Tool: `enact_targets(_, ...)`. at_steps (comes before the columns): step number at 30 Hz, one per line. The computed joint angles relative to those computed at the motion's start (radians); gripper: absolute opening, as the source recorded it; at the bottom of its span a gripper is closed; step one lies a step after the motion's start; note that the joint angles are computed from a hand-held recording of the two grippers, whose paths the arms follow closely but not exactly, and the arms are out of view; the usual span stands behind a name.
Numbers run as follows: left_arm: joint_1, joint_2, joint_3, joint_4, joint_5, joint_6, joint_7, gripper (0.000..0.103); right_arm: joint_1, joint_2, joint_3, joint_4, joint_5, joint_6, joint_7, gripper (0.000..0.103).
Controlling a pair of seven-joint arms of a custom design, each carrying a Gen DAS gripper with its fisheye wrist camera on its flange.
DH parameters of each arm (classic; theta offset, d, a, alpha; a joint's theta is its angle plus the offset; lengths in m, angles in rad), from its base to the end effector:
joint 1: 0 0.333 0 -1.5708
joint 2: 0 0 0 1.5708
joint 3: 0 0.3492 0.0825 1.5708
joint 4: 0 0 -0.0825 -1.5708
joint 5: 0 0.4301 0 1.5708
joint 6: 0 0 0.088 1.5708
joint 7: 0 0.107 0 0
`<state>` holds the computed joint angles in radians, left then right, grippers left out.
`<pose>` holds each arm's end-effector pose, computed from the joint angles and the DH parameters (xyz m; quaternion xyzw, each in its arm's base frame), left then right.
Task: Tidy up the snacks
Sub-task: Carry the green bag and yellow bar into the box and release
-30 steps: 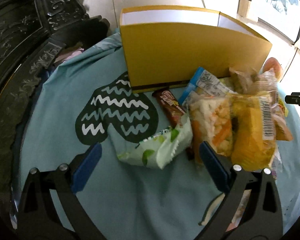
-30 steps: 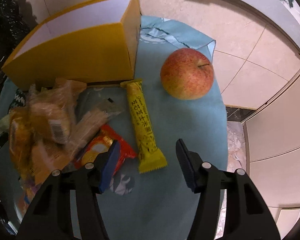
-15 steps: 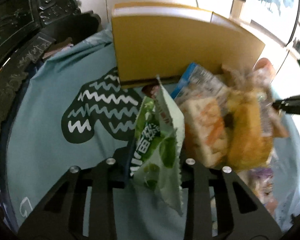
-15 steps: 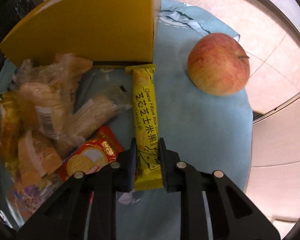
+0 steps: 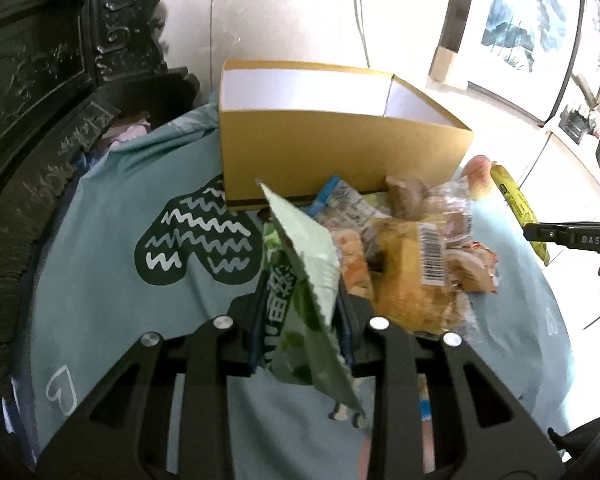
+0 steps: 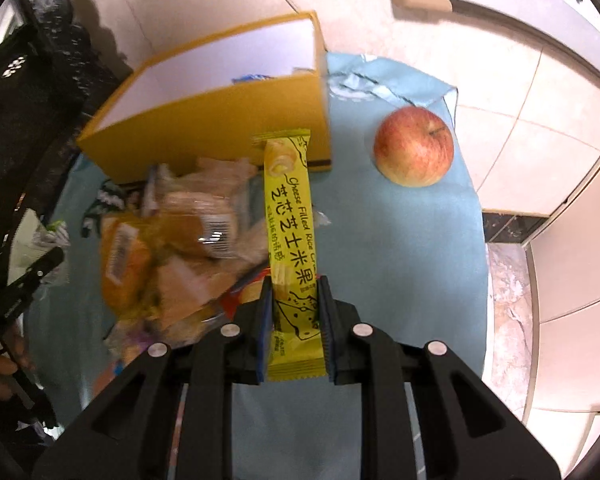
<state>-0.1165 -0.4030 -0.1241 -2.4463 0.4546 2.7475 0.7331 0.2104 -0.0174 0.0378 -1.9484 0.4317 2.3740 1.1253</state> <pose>0.4751 -0.1398 0.5336 -0.7267 0.5762 -0.2768 0.2516 0.6131 0.1603 0.5512 -0.8129 0.5111 -0.0527 0.2742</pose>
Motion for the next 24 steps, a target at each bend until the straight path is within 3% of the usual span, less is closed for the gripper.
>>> enact_targets(6, -0.002, -0.036, -0.009, 0.021, 0.009, -0.013, -0.003, 0.029, 0.012, -0.064, 0.006, -0.012, 0.069, 0.003, -0.045, 0.021)
enact_targets(11, 0.009, -0.016, -0.011, 0.11, 0.029, -0.002, 0.003, 0.029, 0.023, -0.06, 0.008, 0.059, 0.119, -0.001, -0.079, 0.021)
enact_targets(24, 0.035, 0.234, -0.026, 0.544, 0.062, -0.065, 0.085, 0.029, 0.041, 0.145, 0.02, 0.503, 0.082, -0.04, -0.034, 0.021)
